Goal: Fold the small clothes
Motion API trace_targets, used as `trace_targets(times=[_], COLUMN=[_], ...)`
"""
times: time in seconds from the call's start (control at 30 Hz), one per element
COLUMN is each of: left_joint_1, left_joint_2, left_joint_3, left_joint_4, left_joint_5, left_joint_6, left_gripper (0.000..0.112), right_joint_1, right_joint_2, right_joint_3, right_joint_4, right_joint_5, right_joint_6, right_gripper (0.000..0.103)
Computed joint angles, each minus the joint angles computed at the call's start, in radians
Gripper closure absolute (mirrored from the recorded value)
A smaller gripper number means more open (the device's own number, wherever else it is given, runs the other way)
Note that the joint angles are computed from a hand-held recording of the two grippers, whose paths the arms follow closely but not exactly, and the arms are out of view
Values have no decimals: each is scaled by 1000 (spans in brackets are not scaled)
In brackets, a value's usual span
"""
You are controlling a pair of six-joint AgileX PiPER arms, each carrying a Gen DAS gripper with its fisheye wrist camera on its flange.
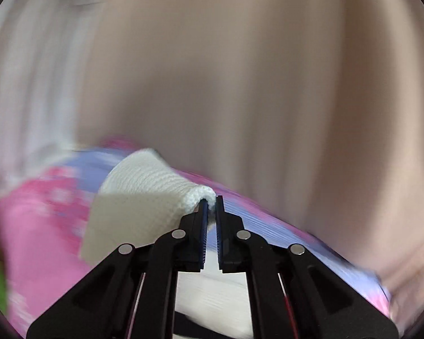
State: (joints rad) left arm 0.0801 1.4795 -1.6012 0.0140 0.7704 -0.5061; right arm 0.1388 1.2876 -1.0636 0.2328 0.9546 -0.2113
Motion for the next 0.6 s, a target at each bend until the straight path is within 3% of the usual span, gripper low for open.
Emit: trace_targets(times=[0.13,0.2,0.27,0.33,0.43,0.6], left_joint_1=[-345,-412,-429,-403,-297,-15], left_joint_2=[103,173,192,113,-15,-55], left_joint_3=[14,55,169,349,539,612], left_joint_4=[135,103,32,-13,-33,-243], left_joint_5=[11,7,-56,-145,-216,-209], left_joint_6=[-182,-235,-300,-346,-420,-236], left_gripper=[100,80,79,75,60,56], right_joint_1=[-140,-201,-264,-299,-295,-107], right_joint_2=[-25,-22,-11,2,47,176], right_joint_3=[2,-2,-13,-29,-80,-212], right_joint_4=[50,72,107,124,165,164], right_joint_5=[26,39,54,54,67,16], right_joint_6=[-89,-127,-172,-199,-221,-102], right_gripper=[74,72,70,66,59,45])
